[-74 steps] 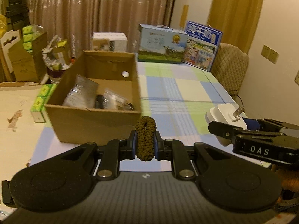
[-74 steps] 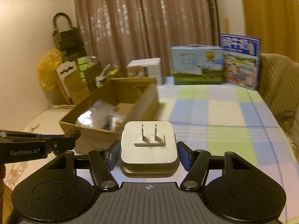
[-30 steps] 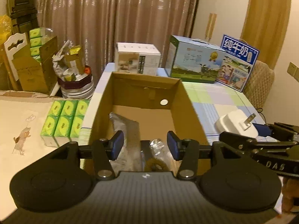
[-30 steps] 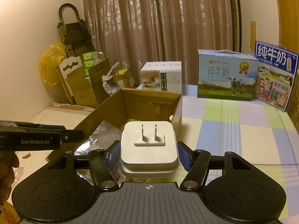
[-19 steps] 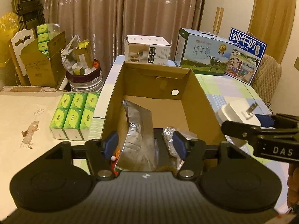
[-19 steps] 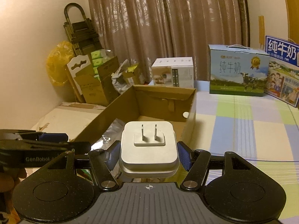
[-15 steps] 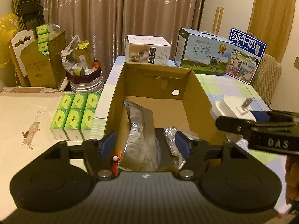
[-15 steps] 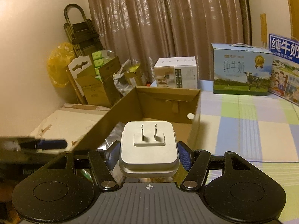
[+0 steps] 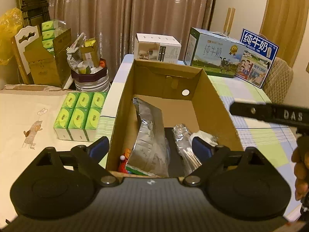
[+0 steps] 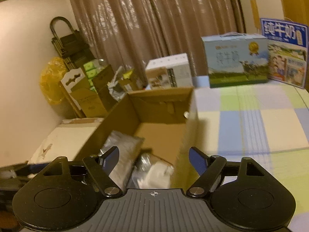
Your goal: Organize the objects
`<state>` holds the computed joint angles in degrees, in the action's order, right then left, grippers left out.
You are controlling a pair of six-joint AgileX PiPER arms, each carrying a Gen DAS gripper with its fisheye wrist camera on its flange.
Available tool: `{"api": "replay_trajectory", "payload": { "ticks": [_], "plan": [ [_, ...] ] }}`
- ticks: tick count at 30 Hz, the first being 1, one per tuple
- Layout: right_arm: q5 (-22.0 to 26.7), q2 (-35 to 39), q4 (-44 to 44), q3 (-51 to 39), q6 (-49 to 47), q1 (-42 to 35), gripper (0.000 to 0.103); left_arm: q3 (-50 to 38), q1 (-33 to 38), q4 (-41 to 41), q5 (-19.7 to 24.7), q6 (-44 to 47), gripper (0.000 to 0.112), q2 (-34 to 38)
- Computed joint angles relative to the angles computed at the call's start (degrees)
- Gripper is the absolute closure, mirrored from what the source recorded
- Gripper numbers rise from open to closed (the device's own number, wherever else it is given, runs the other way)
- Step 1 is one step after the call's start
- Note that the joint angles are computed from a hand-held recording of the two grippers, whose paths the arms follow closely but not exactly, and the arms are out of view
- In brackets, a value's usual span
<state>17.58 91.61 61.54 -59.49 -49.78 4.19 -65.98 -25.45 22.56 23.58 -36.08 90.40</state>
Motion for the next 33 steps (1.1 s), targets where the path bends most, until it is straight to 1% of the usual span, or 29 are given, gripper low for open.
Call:
{"api": "replay_trajectory", "payload": {
  "ticks": [1,4,6,10,12,15,19,24,26,28,30,33],
  "plan": [
    [0.3,-1.2,-1.5,1.2,1.3,-0.5,0.026,0.5,-0.2,0.5,-0.2,-0.7,0.016,-0.5],
    [1.2,-5.3,-9.2,5.1,8.6,-1.4,0.026,2.8,-1.4,3.8,-0.1,-4.9,0.011,-2.9],
    [2.1,-8.3,-13.7,7.7,12.6,-1.7,0.025,4.4,-2.5,5.8,0.4,-7.7,0.011,-4.7],
    [1.1,-14.6,-27.0,13.1,24.7,0.4,0.025,6.6,-6.3,10.4,3.9,-13.1,0.01,-8.1],
    [1.8,-17.8,-31.2,15.7,28.7,1.2,0.025,7.6,-8.3,12.1,5.7,-15.7,0.01,-9.9],
    [2.8,-22.1,-38.9,18.6,36.7,3.2,0.025,9.0,-10.9,12.3,8.1,-17.2,0.01,-12.8],
    [4.4,-26.9,-45.6,20.7,44.7,5.0,0.024,10.6,-14.1,10.1,11.3,-17.3,0.01,-16.7],
    [7.1,-32.3,-50.8,22.9,51.3,6.6,0.024,11.5,-19.9,13.7,16.8,-23.4,0.01,-19.9],
    [7.9,-34.1,-53.8,23.6,55.0,7.7,0.024,12.1,-21.3,14.0,17.9,-25.3,0.01,-20.9],
    [8.7,-35.5,-57.9,23.8,59.6,9.3,0.024,12.5,-22.8,14.6,19.2,-27.7,0.01,-21.8],
    [9.6,-36.7,-61.1,23.9,62.9,10.6,0.024,12.8,-25.5,17.1,21.9,-31.5,0.01,-22.2],
    [10.7,-37.7,-65.2,24.0,67.1,12.5,0.024,13.0,-28.6,18.7,25.1,-34.1,0.01,-22.5]
  ]
}}
